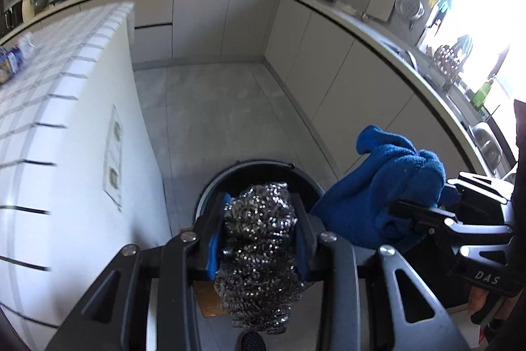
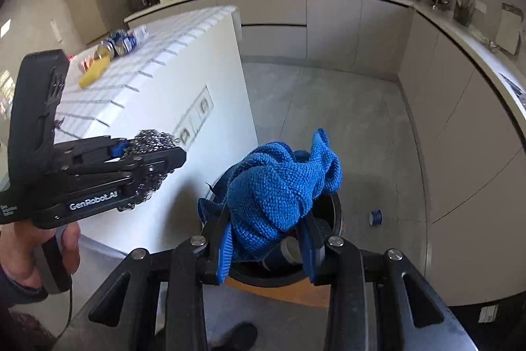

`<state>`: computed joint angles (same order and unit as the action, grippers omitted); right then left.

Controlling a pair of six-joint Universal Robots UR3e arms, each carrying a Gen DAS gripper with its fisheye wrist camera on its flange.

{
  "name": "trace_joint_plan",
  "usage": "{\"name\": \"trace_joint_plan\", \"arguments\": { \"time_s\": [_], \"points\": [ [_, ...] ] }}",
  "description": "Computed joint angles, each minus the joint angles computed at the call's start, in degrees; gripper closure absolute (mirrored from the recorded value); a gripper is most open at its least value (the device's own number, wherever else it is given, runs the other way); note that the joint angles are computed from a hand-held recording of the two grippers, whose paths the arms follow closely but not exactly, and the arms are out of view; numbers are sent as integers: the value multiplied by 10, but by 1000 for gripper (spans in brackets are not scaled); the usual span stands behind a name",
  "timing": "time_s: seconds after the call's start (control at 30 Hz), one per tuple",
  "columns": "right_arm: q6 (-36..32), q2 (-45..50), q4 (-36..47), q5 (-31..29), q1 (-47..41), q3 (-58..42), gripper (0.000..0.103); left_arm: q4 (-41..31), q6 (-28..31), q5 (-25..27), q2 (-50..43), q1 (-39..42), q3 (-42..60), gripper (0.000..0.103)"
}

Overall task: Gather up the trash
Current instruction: 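Open both tools to drop the scrubber and towel into the bin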

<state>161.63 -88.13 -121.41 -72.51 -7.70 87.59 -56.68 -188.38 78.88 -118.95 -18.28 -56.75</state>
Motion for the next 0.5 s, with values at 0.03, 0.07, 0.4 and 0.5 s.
{"name": "trace_joint_plan", "arguments": {
  "time_s": [0.03,0.07,0.4,0.5],
  "points": [
    [-8,5,-1,2,-3,2,67,-3,-4,6,-7,-5,6,66],
    [-18,13,-1,4,-7,1,67,-6,-9,10,-21,-10,17,66],
    [-115,152,-72,-28,-7,-4,0,17,-105,53,-62,-6,-6,3],
    [-113,168,-98,-39,-10,6,0,24,-136,106,-13,-4,-50,3]
  ]
}}
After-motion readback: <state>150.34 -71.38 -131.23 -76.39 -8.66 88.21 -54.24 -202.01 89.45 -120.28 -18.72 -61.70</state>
